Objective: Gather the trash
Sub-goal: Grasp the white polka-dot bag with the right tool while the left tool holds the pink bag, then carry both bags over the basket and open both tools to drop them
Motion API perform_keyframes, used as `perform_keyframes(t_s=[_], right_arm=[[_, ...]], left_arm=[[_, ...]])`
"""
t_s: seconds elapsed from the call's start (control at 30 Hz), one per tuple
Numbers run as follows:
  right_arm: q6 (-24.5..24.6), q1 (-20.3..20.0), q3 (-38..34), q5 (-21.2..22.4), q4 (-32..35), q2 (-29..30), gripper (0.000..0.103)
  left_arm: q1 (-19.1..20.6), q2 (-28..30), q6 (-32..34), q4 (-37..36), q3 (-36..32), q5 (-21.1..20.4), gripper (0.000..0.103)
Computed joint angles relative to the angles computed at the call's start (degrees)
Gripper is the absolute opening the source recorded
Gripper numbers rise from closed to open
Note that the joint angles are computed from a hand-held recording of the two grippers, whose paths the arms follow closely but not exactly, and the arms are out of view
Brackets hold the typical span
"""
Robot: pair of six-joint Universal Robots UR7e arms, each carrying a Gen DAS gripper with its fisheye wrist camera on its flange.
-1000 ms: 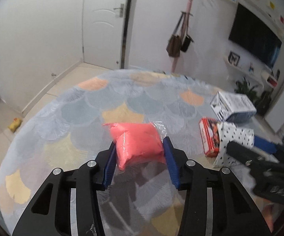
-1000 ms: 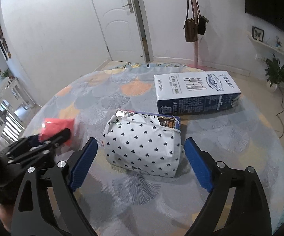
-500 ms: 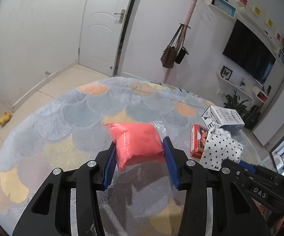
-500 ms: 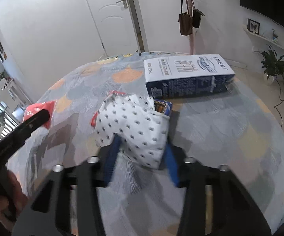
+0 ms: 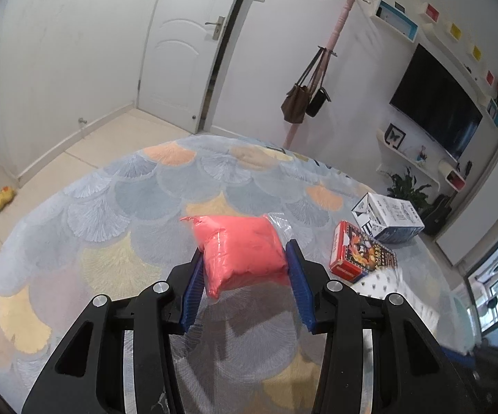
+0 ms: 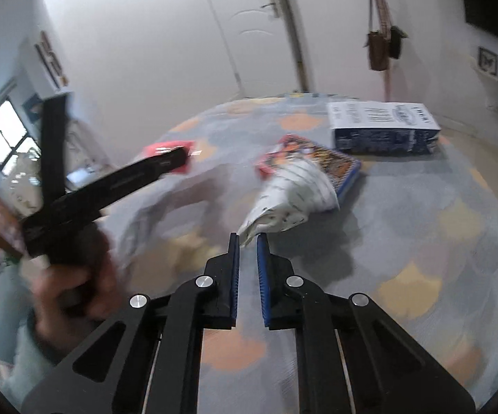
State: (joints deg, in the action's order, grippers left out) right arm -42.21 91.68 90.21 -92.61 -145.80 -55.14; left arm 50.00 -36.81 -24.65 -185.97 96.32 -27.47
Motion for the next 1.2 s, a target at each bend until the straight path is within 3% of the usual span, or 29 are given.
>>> perform_keyframes(t_s=[0.13, 0.17, 0.2, 0.27, 0.47, 0.57, 0.67, 0.73, 0.77, 0.8, 0.9, 1.03, 1.2], right_arm=[[1.66, 0.11, 1.33, -3.43, 0.61, -1.4, 0.017], [2.24, 0.24, 1.38, -4.54, -0.48, -1.12, 0.028], [2.46, 0.23, 1.56, -5.66, -2.47, -0.92, 0.05], [2.5, 0.19, 1.36, -6.27, -5.56, -0.03, 0.068], [8.25, 1.29, -6.07, -8.14, -0.99, 6.6, 0.068], [11.2, 2.14, -8.52, -11.35, -3.32, 10.32, 0.068], [8.06, 3.27, -7.12, -14.74, -9.57, 11.61, 0.068], [5.03, 3.78, -5.72, -16.4, -12.78, 11.82, 0.06], [3.47, 3.94, -5.03, -16.9, -13.96, 11.74, 0.046], [2.66, 3.81, -4.44, -16.06, -13.78, 11.25, 0.034], [2.99, 3.17, -3.73, -13.3, -11.18, 9.84, 0.017], [3.25, 2.3, -1.61, -10.11, -11.12, 6.76, 0.013], [3.99, 1.03, 0.42, -5.76, -11.55, 1.49, 0.013]], left_arm=[[0.03, 0.06, 0.53, -0.52, -0.1, -0.1, 0.044], [0.01, 0.06, 0.45, -0.5, -0.06, -0.04, 0.044], [0.02, 0.05, 0.47, -0.5, -0.07, -0.05, 0.044], [0.04, -0.01, 0.44, -0.62, 0.01, -0.22, 0.044], [0.0, 0.11, 0.85, -1.4, 0.03, -0.38, 0.044], [0.01, 0.19, 1.48, -2.26, 0.08, -0.69, 0.044], [0.1, -0.01, 1.49, -2.62, 0.38, -1.14, 0.044], [0.16, -0.01, 1.46, -2.67, 0.39, -1.32, 0.044], [0.12, 0.0, 1.61, -2.82, 0.41, -1.3, 0.044], [0.08, 0.07, 1.72, -2.88, 0.39, -1.25, 0.044], [-0.14, 0.46, 2.99, -3.75, 0.1, -0.58, 0.044], [-1.84, 3.32, 11.59, -10.68, -1.56, 3.12, 0.043], [-4.92, 4.43, 17.64, -15.7, -1.8, 1.48, 0.043]])
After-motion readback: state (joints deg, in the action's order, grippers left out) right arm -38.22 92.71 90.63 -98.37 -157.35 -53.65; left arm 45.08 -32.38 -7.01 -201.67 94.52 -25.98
